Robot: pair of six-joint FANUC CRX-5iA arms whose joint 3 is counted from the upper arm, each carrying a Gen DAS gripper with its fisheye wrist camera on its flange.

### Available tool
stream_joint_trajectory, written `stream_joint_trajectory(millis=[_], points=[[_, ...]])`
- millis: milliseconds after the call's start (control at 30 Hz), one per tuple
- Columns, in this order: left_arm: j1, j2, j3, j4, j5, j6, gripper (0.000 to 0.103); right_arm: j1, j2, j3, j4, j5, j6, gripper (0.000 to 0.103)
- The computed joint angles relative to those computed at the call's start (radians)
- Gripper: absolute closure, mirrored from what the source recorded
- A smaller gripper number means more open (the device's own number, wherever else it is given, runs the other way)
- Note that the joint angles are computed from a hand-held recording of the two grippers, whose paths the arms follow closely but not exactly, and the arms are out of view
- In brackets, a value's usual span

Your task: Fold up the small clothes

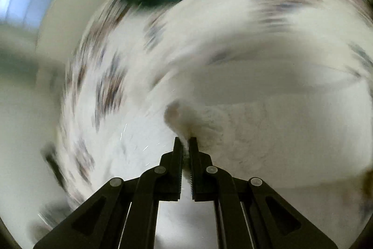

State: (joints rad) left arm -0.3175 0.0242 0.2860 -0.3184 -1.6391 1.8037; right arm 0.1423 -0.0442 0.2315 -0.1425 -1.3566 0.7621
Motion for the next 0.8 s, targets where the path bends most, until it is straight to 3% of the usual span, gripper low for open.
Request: stream_joint_trajectory(millis=[167,300,433,500,567,600,633,700,800], points=[[0.166,-0.07,-0.069,-0.024,0.026,-0.047,0.0,0.274,0.281,0.169,0.11,-0.053,0.078,0.098],[0.273,-0.108,-0.11,-0.029,0.064,-0.086,0.0,0.392,0.343,0.239,0.121,-0.031,0.118,0.098],[0.37,-0.132,-0.147,0.003,0.091,-0.13,0.0,0.438,0.417,0.285,0.135,-0.104,0.113,0.098],[0.42,-0.151,-0.172,0.032,0.105,-0.151,0.0,0.422,0.394,0.263,0.085,-0.105,0.091,0.093],[0.472,-0.173,-0.202,0.078,0.115,-0.186,0.0,0.383,0.337,0.227,-0.003,-0.103,0.052,0.077],[0.505,-0.186,-0.221,0.107,0.118,-0.206,0.0,0.365,0.3,0.196,-0.034,-0.089,0.024,0.054],[0.546,-0.199,-0.242,0.146,0.118,-0.226,0.0,0.357,0.249,0.149,-0.046,-0.068,-0.011,0.041],[0.622,-0.221,-0.28,0.215,0.108,-0.254,0.0,0.353,0.163,0.071,-0.032,-0.051,-0.092,0.039],[0.752,-0.249,-0.352,0.342,0.084,-0.279,0.0,0.347,0.076,0.004,-0.002,-0.103,-0.205,0.036]])
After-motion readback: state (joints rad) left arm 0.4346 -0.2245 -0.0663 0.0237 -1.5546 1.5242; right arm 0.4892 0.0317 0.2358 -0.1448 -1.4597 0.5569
